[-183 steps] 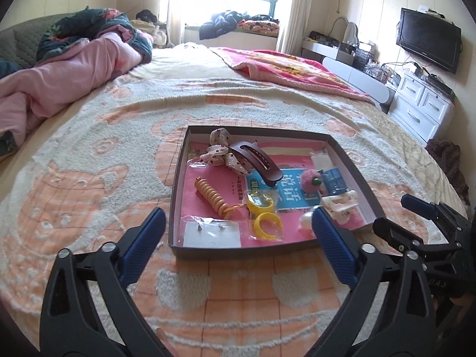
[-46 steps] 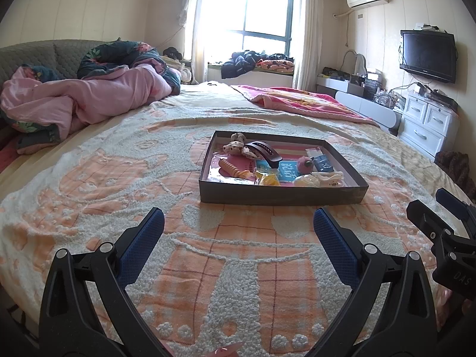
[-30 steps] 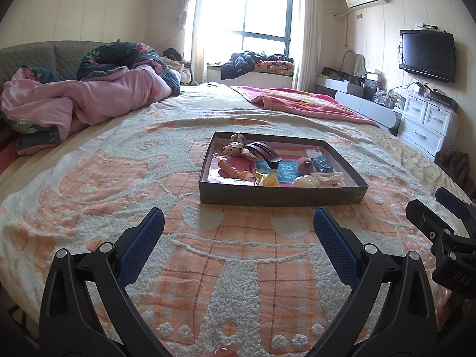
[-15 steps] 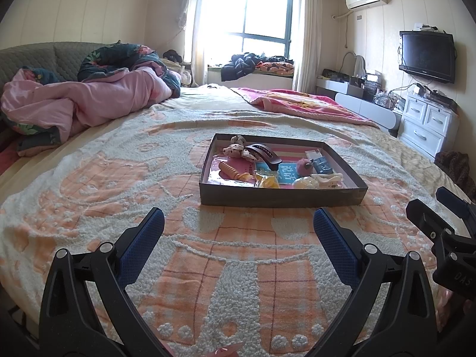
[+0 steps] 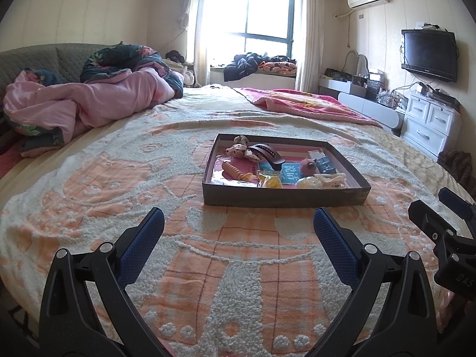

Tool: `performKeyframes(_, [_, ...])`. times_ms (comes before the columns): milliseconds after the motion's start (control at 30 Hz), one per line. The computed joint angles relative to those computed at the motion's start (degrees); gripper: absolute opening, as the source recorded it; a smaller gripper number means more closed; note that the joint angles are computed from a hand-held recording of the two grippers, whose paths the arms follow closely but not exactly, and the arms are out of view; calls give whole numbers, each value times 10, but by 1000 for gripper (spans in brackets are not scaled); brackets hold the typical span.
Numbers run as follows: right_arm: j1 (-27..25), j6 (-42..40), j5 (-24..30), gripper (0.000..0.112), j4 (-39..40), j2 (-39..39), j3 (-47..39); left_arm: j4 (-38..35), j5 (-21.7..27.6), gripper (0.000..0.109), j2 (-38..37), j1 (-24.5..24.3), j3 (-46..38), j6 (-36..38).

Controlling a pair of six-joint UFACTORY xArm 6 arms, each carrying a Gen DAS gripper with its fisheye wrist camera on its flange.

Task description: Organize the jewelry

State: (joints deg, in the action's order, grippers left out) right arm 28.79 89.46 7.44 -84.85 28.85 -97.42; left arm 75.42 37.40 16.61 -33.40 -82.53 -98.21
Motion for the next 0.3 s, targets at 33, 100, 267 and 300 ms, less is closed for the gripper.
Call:
performKeyframes(33, [0, 0, 0, 97, 0, 0, 0, -2, 2, 92, 1, 1, -2, 6])
performKeyframes(100, [-1, -4, -2, 97, 7, 1, 0, -11, 3, 92, 4, 3, -8, 15])
performKeyframes(267, [-17, -130, 17, 97, 170, 26, -15, -91, 13, 92, 23, 35, -35, 92])
performKeyframes(300, [-18, -180, 41, 97, 216, 40, -31, -134, 16, 92, 36, 54, -51, 139])
